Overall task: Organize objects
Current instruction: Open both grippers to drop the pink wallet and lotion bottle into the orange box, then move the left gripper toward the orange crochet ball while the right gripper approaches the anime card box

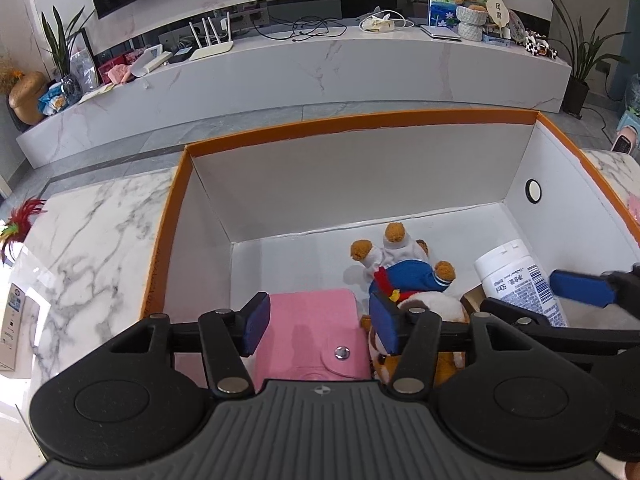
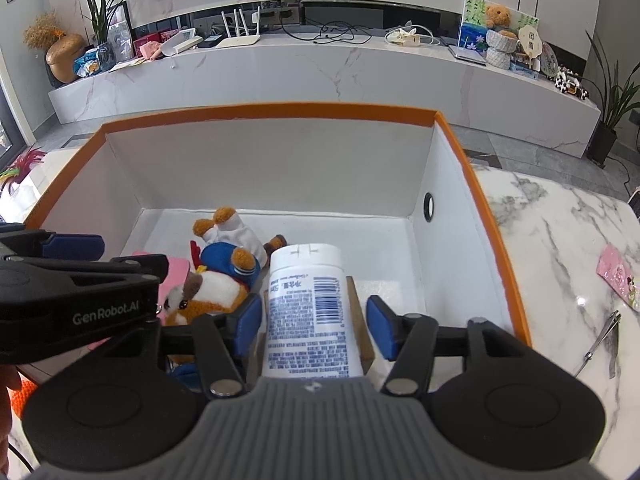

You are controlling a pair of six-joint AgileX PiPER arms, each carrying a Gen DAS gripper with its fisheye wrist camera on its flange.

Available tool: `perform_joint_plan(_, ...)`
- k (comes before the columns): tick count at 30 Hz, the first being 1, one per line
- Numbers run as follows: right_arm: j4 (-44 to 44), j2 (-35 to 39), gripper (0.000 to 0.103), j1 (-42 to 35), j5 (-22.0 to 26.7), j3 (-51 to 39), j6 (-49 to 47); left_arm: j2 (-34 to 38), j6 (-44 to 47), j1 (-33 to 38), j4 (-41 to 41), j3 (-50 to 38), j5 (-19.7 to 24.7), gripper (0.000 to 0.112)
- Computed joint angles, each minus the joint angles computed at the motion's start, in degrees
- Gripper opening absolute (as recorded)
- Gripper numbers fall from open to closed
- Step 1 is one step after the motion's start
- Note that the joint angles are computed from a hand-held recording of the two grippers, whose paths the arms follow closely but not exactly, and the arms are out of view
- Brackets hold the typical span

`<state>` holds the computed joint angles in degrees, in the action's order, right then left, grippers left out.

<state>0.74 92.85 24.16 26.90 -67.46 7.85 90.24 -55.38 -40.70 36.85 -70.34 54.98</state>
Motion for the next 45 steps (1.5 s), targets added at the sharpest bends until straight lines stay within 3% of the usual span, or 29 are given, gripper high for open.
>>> perform_joint_plan(28,-2.0,-3.2,0.078,1.3,-0.8,1.9,1.9,-4.7,-4.6,-1.6,3.4,0.9,0.9,0.071)
perform_joint_plan(40,-6.7,-16.0,0.084,3.2,1.7,7.3,3.9,-14.6,-7.5,-10.1,7.9,2.1,7.7,0.076)
perform_joint_plan(45,0.9,-24.1,0.085,2.1,3.3,12.3,-4.9,-19.8,-8.7,-16.2,9.1,6.2,11.5,0.077)
